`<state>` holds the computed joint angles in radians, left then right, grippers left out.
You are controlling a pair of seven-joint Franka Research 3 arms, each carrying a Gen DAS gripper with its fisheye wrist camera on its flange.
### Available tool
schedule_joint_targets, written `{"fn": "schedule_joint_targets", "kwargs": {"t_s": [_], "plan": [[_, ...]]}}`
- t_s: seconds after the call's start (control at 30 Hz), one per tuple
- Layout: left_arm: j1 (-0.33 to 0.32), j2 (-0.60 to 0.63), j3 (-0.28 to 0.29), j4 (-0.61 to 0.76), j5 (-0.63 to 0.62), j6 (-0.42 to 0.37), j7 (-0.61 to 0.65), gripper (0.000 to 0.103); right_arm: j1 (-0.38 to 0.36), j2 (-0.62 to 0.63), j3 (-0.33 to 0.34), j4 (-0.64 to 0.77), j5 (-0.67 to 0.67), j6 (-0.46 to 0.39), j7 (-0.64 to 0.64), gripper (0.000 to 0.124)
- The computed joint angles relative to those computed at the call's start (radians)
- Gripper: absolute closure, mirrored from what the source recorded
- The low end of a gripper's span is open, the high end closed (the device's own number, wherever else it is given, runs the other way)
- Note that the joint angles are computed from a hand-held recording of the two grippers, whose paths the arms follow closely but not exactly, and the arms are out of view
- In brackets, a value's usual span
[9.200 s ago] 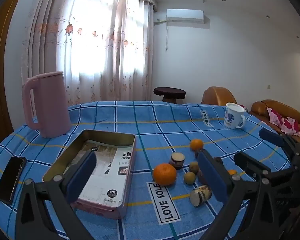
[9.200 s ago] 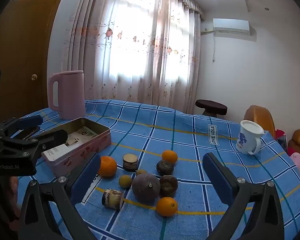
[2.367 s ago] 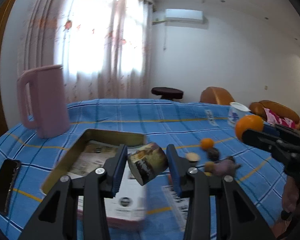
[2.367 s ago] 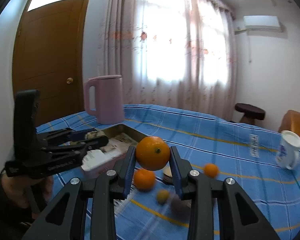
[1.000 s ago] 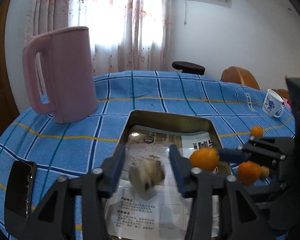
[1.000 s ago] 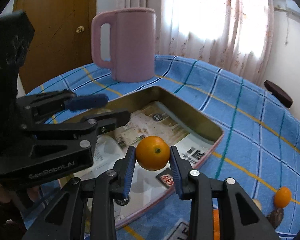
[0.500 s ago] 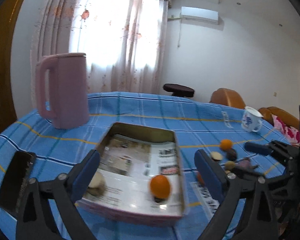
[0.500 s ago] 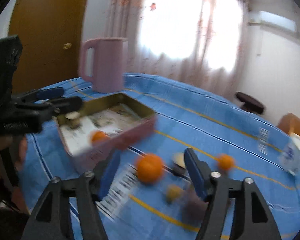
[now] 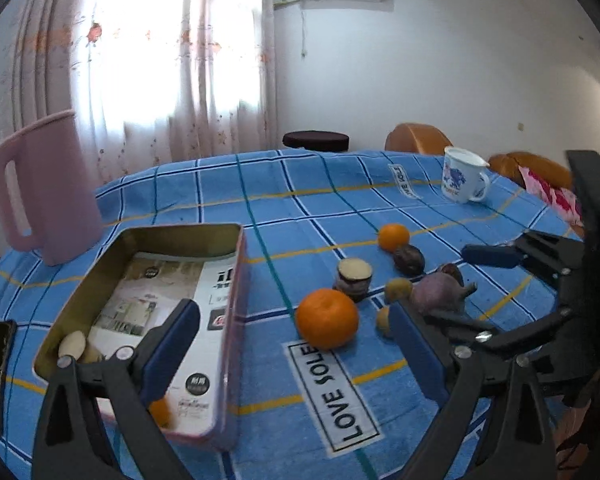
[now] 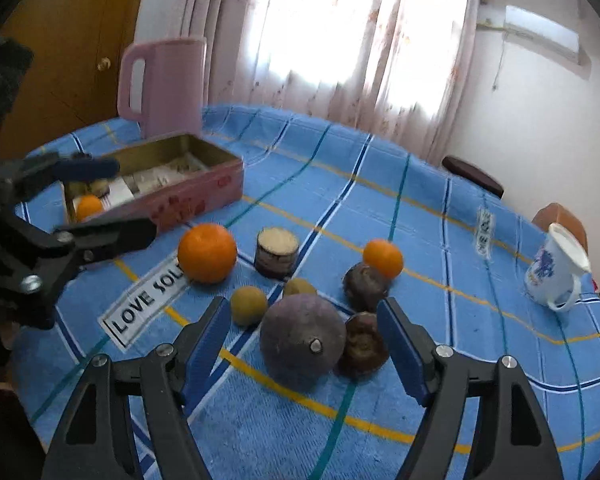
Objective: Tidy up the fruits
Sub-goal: 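Move both tools back toward the fruits on the cloth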
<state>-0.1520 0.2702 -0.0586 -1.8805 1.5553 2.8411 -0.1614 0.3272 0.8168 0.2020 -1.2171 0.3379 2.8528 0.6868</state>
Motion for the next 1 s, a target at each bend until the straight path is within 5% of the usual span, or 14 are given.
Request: {"fn": "schedule_joint_targets", "kwargs": {"t_s": [0.2,0.33,0.47,0.57,0.73,0.87,1.0], "plan": [[0.000,0.073,-0.008,0.067,-0.226,0.021,0.276,0.012,0.014,0.052,-0.033,0.107,-0.021,-0.136,0.042,0.048],[-0.006,0.111,0.001,0.095,-0.368,0.039,0.414,0.019,0.082,0.056,-0.126,0.091,-0.108,-0.061,0.103,0.048],[0.011,0.137,-0.011,0.105,-0.528,0.059,0.564,0.023,0.040,0.028,-0.060,0.039,-0.110,-0.038,0.044,0.072],[0.060,0.170,-0.077,0.126,-0.710,0.045,0.762,0.035,0.051,0.018,-0.073,0.018,-0.119,-0.014,0.046,0.072],[-0.022,0.183,0.000,0.156,-0.738,-0.003,0.774,0.038,0.010,0.013,-0.021,0.020,-0.073,-0.030,0.017,0.072],[-0.068,0.178,0.052,0.154,-0.737,-0.002,0.757,0.053,-0.021,0.000,0.026,-0.004,-0.021,0.008,-0.033,0.072],[-0.088,0.175,0.073,0.152,-0.723,0.000,0.751,0.054,-0.028,-0.004,0.037,-0.008,0.013,0.014,-0.054,0.072]]}}
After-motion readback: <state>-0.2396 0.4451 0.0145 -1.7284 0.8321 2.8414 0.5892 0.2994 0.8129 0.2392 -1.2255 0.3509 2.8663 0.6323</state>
